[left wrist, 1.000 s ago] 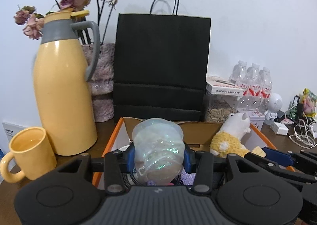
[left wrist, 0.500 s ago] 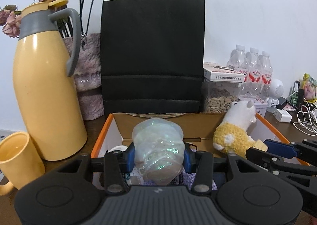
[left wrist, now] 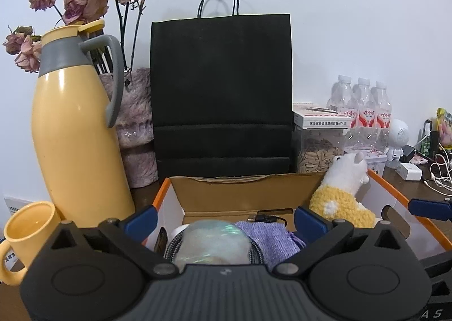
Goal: Organize objects
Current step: 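Carry the plastic bag and yellow block into the box and open both grippers, then move both tools back toward the white cap and orange piece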
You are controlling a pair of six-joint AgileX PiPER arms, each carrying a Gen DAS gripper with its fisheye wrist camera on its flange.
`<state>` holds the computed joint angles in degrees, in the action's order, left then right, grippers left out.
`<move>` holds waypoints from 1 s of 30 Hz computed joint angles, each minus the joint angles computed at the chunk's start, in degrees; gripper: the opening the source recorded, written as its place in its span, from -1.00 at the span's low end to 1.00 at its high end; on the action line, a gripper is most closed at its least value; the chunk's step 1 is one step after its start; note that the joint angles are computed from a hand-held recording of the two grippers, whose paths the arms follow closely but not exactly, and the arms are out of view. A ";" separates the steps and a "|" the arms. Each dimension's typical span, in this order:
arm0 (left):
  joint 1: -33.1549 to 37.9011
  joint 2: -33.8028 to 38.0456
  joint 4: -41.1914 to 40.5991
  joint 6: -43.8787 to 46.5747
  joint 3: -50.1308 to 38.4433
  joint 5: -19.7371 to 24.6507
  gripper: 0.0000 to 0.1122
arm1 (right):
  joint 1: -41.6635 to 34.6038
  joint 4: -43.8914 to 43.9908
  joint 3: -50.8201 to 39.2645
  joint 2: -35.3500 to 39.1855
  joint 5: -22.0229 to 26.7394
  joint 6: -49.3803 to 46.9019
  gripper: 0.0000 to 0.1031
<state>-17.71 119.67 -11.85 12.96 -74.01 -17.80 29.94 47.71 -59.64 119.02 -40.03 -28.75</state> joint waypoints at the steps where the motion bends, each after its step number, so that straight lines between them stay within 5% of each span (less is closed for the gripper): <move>1: -0.06 0.04 -0.65 0.63 -0.02 -0.03 0.84 | 0.05 0.35 -0.12 0.09 -0.01 -0.39 1.00; 15: -0.60 -4.71 -2.39 -0.72 10.38 -9.60 0.84 | 3.41 1.55 4.94 -2.27 -5.18 -0.17 1.00; 30: -1.23 -12.49 -2.03 -2.16 26.50 -14.74 0.84 | 13.02 9.38 16.56 -6.42 -13.12 3.46 1.00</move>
<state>-18.94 107.18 -13.88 10.80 -47.51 -32.54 42.96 57.10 -43.07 112.61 -53.15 -25.29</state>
